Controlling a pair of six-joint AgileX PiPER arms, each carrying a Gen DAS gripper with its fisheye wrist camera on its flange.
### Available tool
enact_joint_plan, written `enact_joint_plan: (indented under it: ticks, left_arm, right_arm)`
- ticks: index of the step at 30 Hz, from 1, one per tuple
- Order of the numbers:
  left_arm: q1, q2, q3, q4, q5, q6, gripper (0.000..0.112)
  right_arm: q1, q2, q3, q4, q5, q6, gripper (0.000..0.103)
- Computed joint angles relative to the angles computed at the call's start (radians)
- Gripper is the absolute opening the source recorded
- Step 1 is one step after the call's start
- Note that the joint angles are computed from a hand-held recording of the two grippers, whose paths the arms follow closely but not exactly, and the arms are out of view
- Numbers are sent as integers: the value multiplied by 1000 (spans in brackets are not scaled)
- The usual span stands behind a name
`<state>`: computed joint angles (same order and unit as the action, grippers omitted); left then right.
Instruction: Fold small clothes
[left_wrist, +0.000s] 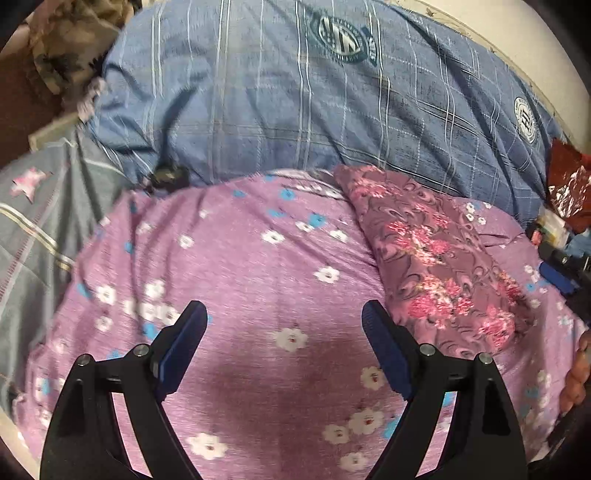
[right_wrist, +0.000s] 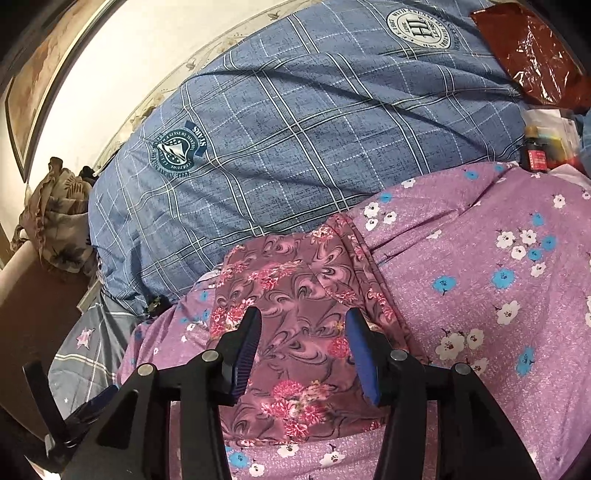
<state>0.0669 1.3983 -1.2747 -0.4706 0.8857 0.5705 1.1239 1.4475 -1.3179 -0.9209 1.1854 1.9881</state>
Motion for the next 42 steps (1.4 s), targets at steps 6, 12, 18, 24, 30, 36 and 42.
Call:
enact_joint_plan:
  ticks: [6,12,18,24,30,36,42]
  left_arm:
    - [-37,10,-2,29,-58,-82,87]
    - [-94,56,-42,104,-65,-128,87]
    - [-178,86,-51,176,-123,-185,87]
    - [-159,221,-200,-40,38,-122,87]
    - [-215,315,-298,-80,81,-142,87]
    - [-286,340,-299,-37,81,-134,87]
    - [-335,299,-241,29,18,-135,87]
  right_arm:
    - [-20,4,0,17,-20,-31,50]
    - [-50,-18,35,48,-67,-59,50]
    - [-121,-106,163,95,-176,-51,53]
    - [-258,-188,300,159,-313,-70,56]
    - [-404,-272,447,176,-542,-17,59]
    - [-511,-220,445,270,-670,-139,61]
    - [-571,-173,463,356,-795,-220,61]
